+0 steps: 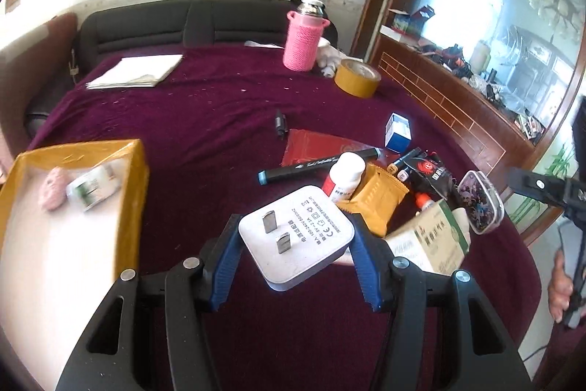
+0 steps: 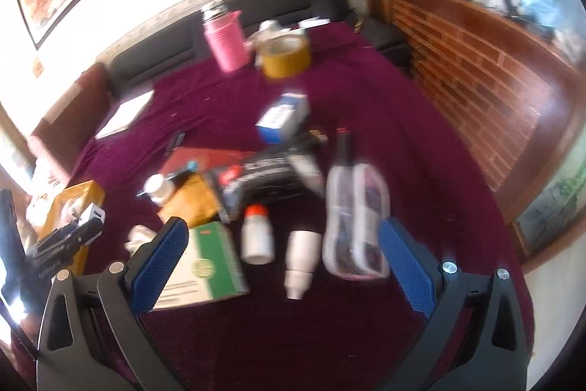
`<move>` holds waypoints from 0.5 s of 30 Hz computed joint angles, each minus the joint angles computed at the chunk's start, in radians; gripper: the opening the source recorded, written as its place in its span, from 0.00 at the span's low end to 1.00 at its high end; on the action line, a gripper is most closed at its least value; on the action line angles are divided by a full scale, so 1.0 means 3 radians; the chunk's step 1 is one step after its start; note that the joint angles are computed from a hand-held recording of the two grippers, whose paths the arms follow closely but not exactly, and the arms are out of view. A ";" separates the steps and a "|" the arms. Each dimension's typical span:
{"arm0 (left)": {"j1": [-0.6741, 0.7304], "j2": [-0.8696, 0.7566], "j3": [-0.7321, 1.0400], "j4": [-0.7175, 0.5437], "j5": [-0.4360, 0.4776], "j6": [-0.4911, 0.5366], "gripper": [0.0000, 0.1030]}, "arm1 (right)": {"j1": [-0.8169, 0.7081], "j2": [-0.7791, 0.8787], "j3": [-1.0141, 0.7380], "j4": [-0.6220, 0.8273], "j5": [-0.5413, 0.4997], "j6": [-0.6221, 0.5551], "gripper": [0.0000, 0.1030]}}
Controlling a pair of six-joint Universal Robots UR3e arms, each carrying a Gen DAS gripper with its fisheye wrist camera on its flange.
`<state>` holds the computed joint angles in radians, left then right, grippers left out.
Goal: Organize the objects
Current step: 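Grasp the white plug adapter with the left gripper, then carry plug adapter to box with left gripper while right carries black marker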
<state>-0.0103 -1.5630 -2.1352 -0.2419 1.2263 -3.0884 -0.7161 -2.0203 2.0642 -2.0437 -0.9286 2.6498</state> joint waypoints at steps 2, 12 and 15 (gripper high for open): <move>0.0221 0.0393 -0.0284 -0.0150 -0.0161 0.0057 0.49 | 0.0396 0.0335 -0.0269 -0.0003 -0.0003 0.0091 1.00; 0.1629 0.2408 -0.1195 -0.1503 -0.0798 0.0838 0.49 | 0.2431 0.2204 -0.1964 -0.0422 -0.1277 0.0548 1.00; 0.2231 0.2996 -0.1261 -0.2286 -0.1118 0.1307 0.49 | 0.3003 0.2779 -0.2519 -0.0492 -0.2250 0.0281 0.97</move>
<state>0.6591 -0.6642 -2.5134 -0.9278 0.8910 -2.6964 0.1848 -1.1865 1.3086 -2.1913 -1.6035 2.7339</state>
